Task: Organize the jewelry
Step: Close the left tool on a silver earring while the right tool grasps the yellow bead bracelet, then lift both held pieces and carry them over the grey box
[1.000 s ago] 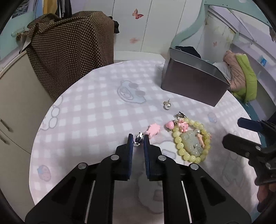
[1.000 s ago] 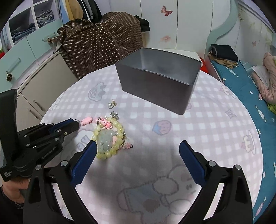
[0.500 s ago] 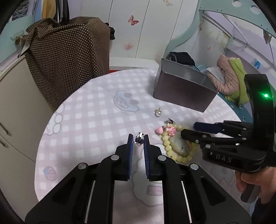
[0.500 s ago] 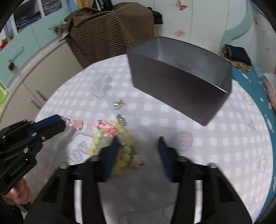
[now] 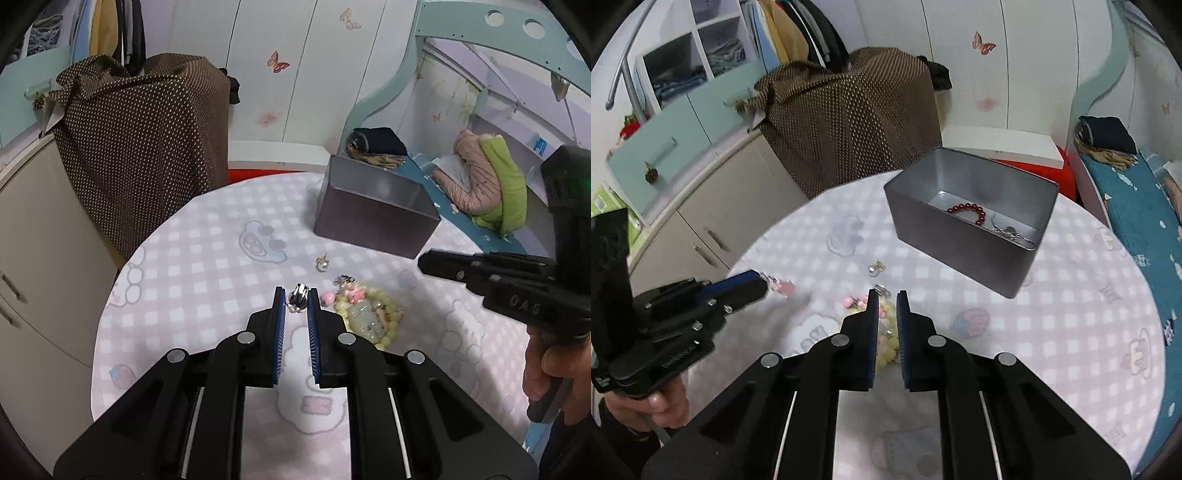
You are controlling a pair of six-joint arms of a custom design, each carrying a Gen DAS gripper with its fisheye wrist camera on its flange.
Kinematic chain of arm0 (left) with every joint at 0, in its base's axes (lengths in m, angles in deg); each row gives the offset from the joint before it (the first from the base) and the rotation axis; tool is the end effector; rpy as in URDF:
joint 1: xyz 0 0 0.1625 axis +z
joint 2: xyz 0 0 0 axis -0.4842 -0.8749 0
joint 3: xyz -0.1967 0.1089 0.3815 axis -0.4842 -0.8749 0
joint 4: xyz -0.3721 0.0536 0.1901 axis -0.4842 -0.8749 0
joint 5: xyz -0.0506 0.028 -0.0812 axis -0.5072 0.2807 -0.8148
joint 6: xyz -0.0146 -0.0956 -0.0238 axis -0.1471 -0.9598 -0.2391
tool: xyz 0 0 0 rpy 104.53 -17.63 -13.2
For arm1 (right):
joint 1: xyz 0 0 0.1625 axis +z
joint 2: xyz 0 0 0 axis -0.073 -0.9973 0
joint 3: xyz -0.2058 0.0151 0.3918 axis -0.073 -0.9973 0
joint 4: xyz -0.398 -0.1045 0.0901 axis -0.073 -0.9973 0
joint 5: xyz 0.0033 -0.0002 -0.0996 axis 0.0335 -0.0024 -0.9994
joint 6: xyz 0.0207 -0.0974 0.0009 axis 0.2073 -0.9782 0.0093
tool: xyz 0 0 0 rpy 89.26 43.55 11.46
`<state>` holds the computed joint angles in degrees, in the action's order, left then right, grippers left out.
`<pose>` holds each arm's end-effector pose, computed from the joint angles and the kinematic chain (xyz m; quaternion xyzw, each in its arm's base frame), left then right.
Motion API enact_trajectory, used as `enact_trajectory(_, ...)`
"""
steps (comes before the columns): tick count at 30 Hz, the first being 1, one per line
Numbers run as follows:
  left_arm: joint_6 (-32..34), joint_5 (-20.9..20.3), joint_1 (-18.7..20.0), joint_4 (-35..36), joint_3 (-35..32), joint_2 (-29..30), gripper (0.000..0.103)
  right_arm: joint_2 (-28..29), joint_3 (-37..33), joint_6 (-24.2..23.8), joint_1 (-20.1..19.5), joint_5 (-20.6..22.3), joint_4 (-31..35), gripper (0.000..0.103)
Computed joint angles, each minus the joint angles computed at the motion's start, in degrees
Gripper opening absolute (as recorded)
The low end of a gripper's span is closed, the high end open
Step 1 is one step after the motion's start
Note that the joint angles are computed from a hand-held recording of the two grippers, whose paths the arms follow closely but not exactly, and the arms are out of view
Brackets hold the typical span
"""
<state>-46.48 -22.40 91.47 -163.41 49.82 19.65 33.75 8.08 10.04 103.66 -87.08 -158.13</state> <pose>-0.1741 -0.7711 0.1908 0.1230 0.8755 -0.3757 0.2780 0.2521 -0.8402 0.1340 0.3477 -0.9069 0.1791 0.1568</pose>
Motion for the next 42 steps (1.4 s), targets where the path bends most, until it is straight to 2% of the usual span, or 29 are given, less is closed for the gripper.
enact_trajectory(2,0.18,-0.01,-0.19,-0.21,0.03,0.11,0.012,1.12,-1.14,-0.73,0.10,-2.60,0.12,0.012)
enact_trajectory(9,-0.46,-0.19,-0.41,0.26,0.41,0.06,0.012,5.16,-5.37,-1.31,-0.01,-7.12,4.94,0.017)
enact_trajectory(11,-0.53,-0.11,-0.43,0.16,0.61,-0.04,0.012,5.70,-6.16,-1.53,-0.14,-5.96,7.00,0.017)
enact_trajectory(14,-0.69,0.06,-0.45,-0.02,0.98,-0.34,0.012,5.55,-4.84,-4.44,0.43,-7.41,5.05,0.008)
enact_trajectory(21,-0.74,0.07,-0.39,-0.44,1.58,-0.77,0.012,0.81,0.37,-4.38,0.42,-1.18,1.74,0.008)
enact_trajectory(29,-0.19,-0.34,-0.77,-0.97,1.71,-0.77,0.012,-2.82,3.02,-3.67,0.35,3.28,0.07,0.008)
enact_trajectory(38,3.00,-1.51,-1.88,-2.12,0.37,-0.58,0.012,-5.48,4.52,-4.24,0.63,5.47,-2.85,0.008)
enact_trajectory(42,4.98,-3.77,-2.40,-2.00,-2.23,-0.34,0.012,-5.67,3.02,-5.35,1.14,6.10,-3.79,0.008)
